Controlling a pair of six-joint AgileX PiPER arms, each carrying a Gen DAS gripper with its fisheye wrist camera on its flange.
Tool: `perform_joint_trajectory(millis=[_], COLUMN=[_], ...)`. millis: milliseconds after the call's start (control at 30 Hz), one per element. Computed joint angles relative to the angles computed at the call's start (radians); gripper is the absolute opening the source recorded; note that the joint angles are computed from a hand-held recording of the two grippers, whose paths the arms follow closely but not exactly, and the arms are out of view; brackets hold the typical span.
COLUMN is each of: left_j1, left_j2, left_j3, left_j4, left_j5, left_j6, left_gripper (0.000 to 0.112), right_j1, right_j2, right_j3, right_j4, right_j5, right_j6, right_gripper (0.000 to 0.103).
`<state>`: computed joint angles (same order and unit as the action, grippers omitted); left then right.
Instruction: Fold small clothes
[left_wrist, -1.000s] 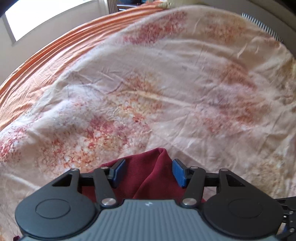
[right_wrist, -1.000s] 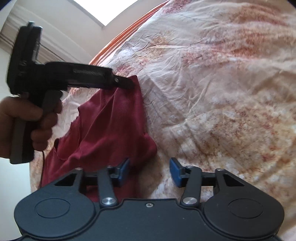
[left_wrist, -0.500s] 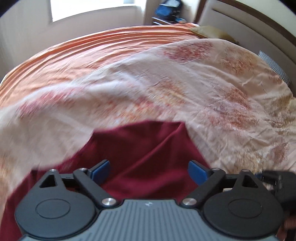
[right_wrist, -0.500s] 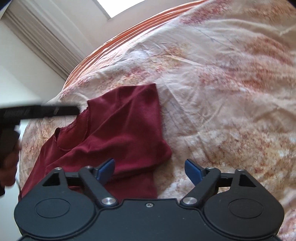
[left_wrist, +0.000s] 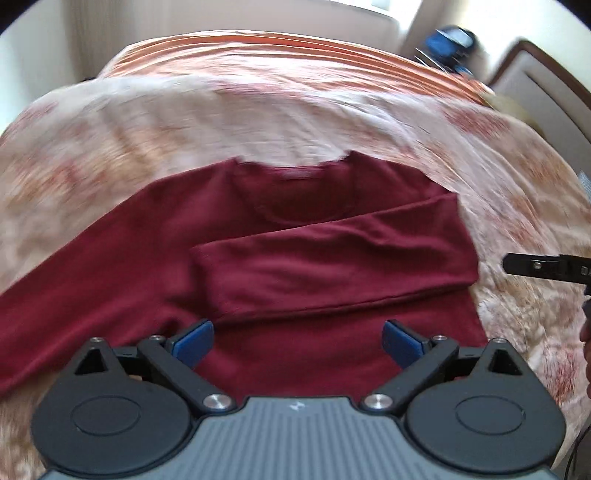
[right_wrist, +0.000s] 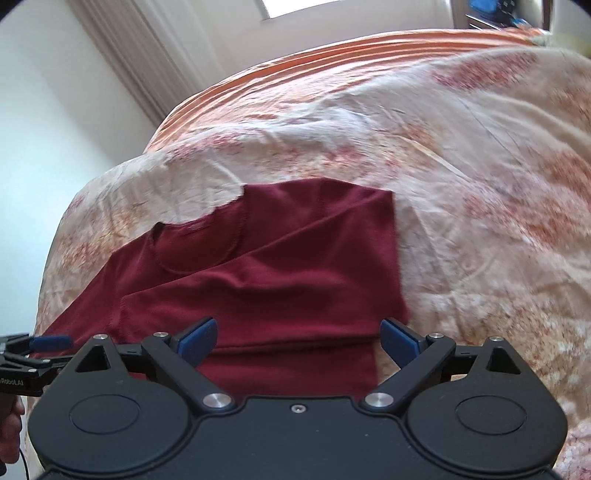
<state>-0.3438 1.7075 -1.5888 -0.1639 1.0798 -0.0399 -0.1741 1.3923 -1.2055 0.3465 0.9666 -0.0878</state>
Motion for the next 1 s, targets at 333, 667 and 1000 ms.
perform_joint_trajectory(millis=[333, 667, 1000], left_j1=[0.391, 1.095, 1.412], left_j2=[-0.199, -0.053, 0.278], left_j3=[0.256, 0.192, 0.027], left_j4=[-0.069, -0.262, -0.624], left_j5=[-0.065, -0.109, 0.133], left_j6=[0.123, 0.512, 0.746], left_gripper=[0.101, 0.101, 0.086], right_j1=[0.235, 0.559, 0.78], right_j2=[0.016, 0.171, 0.466], right_j3=[-0.106, -0.285, -0.671], right_j4=[-0.061, -0.177, -0.225], right_j5=[0.041, 0.098, 0.203], right_j6=[0.157, 0.362, 0.453], right_gripper=[0.098, 0.098, 0.098])
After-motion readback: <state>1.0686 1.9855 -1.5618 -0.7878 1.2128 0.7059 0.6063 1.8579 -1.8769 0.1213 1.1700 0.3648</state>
